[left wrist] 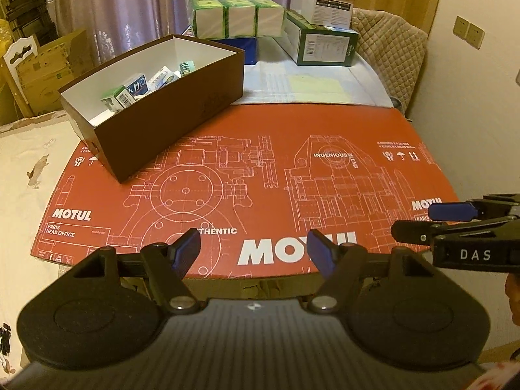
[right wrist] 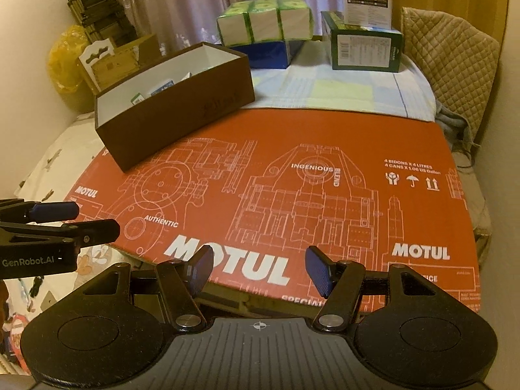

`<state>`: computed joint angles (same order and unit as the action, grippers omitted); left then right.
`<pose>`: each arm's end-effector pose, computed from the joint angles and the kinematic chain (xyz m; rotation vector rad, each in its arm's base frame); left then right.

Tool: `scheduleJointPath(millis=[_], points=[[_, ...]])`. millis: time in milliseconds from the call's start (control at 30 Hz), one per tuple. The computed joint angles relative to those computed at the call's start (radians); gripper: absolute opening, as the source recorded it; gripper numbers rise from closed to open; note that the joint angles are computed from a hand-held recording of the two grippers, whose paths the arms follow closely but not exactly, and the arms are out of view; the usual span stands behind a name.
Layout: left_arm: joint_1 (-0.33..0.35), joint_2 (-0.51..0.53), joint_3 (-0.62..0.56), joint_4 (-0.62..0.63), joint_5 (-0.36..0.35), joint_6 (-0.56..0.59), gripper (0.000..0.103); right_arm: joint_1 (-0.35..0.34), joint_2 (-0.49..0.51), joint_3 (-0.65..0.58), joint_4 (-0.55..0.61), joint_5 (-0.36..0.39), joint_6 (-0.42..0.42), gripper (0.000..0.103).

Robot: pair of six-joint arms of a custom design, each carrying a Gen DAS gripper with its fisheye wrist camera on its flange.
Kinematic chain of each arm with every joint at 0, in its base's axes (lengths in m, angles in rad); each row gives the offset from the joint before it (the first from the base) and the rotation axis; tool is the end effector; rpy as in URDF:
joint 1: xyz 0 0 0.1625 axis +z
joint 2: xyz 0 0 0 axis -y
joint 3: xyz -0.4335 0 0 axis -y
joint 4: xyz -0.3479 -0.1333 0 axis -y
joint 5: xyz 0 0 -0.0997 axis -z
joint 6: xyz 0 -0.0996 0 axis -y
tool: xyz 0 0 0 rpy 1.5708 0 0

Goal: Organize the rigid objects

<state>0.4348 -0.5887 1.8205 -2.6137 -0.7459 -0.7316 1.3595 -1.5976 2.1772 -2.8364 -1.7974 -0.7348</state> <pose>-0.4222 -0.4237 -0.0100 0.5825 2.3436 -0.7127 0.0208 -0.4321 0.3934 0.5601 -2.4915 0.6789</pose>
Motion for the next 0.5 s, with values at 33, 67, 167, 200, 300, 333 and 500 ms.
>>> scheduleJointPath(millis=[33, 67, 167, 200, 300, 333, 500], points=[[-0.002, -0.004, 0.006, -0.004, -0.001, 0.002, 0.069, 0.002, -0.003, 0.005, -0.004, -0.003, 0.004, 0.060], [-0.003, -0.008, 0.012, -0.007, -0.002, 0.005, 0.069, 0.003, -0.004, 0.011, -0.010, -0.005, 0.007, 0.060], [-0.006, -0.018, 0.027, -0.010, -0.004, 0.004, 0.069, 0.009, -0.008, 0.025, -0.022, -0.010, 0.014, 0.060], [-0.006, -0.021, 0.032, -0.012, -0.005, 0.005, 0.069, 0.010, -0.009, 0.029, -0.025, -0.011, 0.016, 0.060], [-0.007, -0.028, 0.044, -0.018, -0.009, 0.005, 0.069, 0.012, -0.013, 0.038, -0.029, -0.009, 0.017, 0.060], [-0.007, -0.030, 0.047, -0.021, -0.010, 0.006, 0.069, 0.014, -0.014, 0.042, -0.031, -0.008, 0.017, 0.060], [-0.006, -0.035, 0.058, -0.030, -0.015, 0.008, 0.069, 0.022, -0.017, 0.057, -0.040, 0.003, 0.018, 0.060]])
